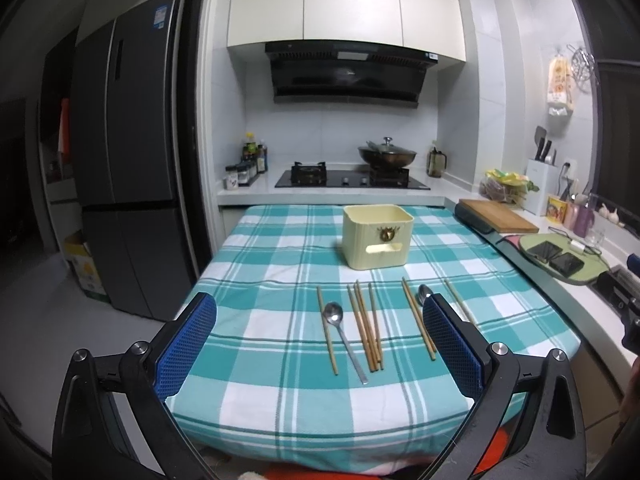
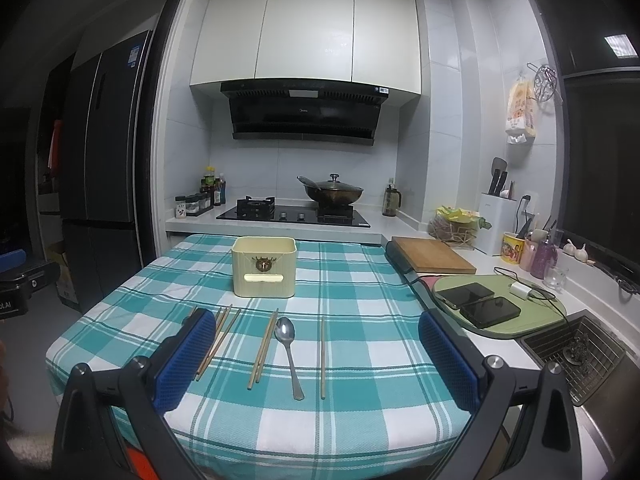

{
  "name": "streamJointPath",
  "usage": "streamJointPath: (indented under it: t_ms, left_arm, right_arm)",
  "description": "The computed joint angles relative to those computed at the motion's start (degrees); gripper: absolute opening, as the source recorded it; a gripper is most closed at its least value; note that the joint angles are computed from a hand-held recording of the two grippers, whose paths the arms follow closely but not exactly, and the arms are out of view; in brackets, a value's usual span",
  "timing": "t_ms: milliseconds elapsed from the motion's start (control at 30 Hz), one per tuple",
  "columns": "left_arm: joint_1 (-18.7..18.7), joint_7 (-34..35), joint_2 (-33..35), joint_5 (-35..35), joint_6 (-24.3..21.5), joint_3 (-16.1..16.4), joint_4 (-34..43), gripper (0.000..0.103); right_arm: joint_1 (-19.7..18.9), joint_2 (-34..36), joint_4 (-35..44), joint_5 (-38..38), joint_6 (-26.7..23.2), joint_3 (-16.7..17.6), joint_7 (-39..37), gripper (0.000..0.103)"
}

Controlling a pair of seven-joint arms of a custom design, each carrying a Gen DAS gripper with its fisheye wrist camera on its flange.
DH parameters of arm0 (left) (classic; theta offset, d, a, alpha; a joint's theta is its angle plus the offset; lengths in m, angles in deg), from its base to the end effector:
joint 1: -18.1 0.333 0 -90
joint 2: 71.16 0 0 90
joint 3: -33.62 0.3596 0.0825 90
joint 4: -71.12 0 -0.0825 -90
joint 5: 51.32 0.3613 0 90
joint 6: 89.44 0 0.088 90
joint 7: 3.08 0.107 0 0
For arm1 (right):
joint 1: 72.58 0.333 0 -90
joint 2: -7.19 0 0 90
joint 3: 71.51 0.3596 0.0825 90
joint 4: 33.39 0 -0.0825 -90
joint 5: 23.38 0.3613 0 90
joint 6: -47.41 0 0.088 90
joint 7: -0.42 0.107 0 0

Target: Organize utensils

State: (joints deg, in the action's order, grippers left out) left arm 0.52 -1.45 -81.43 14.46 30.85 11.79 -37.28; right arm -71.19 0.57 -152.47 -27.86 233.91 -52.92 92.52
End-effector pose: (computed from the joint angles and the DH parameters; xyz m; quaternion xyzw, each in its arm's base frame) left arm 0.4138 -0.3102 0.6899 -0.6921 0.4563 -0.3151 0.4620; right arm 0.4961 0.2014 0.6891 -0.6719 0.4349 -0.3634 0.4768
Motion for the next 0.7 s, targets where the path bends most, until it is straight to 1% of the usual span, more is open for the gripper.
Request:
streamJointPath:
  t_ms: [67, 100, 200, 300, 333, 433, 467, 633, 700]
  left_arm:
    - [0.0, -0.2, 0.0, -0.1, 0.1, 0.1, -0.1, 0.103]
    - [0.0, -0.2, 0.0, -0.1, 0.2, 0.1, -0.1, 0.103]
    - [0.2, -0.5, -0.1, -0.6, 0.7, 0.3, -0.3, 0.103]
    - [0.3, -0.3, -0.3, -1.0, 1.4, 0.5, -0.6, 0.103]
    - [0.4, -0.1, -0.2, -1.0, 1.6, 0.5, -0.5, 0.103]
    - [0.5, 0.0, -0.3, -1.1, 2.0, 0.5, -0.6, 0.103]
    - [0.5, 0.0, -0.3, -1.1, 1.9, 0.4, -0.6, 0.103]
    - [0.7, -0.1, -0.2, -1.2, 1.8, 0.5, -0.5, 0.103]
    - [0.8, -0.1, -0.3, -1.6, 2.2, 0.7, -0.7, 0.103]
  right_arm:
    - [-0.8, 0.0, 0.0, -0.4, 0.1, 0.6, 0.4, 0.103]
    - [-2.0, 0.1, 0.1, -1.0, 0.1, 1.8, 1.0, 0.103]
    - [-1.2, 0.1, 0.1, -0.9, 0.2, 1.0, 0.9, 0.103]
    - [-1.8, 0.2, 0.2, -1.1, 0.2, 1.4, 1.2, 0.103]
    - [-2.6, 0.3, 0.2, -1.6, 0.1, 2.2, 1.8, 0.103]
    - [-3.6, 0.5, 0.4, -2.6, 0.0, 3.0, 2.8, 0.103]
    - [-4.5, 0.5, 0.5, -3.4, -0.1, 3.8, 3.6, 0.103]
    - [-4.3, 0.5, 0.5, -5.0, -0.2, 3.4, 5.1, 0.103]
    - [-5.1, 0.6, 0.5, -5.8, -0.2, 4.0, 6.1, 0.103]
